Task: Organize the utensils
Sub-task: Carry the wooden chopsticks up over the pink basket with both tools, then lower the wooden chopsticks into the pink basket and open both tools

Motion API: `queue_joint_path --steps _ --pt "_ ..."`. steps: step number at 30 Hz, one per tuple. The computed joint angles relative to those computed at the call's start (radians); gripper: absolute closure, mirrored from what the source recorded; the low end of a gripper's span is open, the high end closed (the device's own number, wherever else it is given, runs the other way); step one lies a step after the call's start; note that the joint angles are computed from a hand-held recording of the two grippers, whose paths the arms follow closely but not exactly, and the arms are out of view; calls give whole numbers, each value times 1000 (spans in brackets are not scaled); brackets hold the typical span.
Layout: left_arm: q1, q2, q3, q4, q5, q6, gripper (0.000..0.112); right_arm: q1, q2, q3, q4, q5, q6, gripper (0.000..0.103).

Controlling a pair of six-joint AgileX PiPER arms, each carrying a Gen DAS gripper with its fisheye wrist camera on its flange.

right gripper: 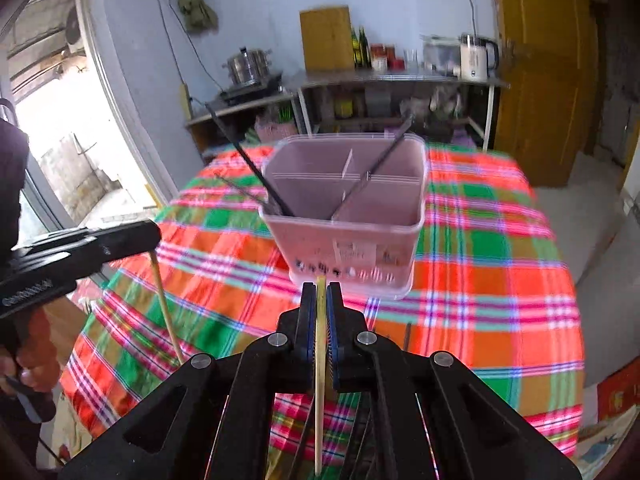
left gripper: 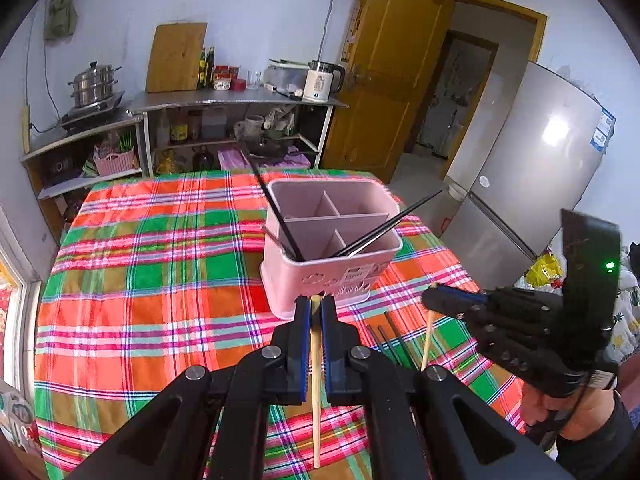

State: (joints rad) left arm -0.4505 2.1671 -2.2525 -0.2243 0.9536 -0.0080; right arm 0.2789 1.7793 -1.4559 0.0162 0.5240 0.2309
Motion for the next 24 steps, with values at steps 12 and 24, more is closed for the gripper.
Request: queue_joint_path --steps 12,24 --pt "-36 -89 175 45 -203 8 108 21 -133 139 -121 -96 129 98" --pt "-54 -293 541 15 -304 56 108 54 -247 248 -200 -68 198 98"
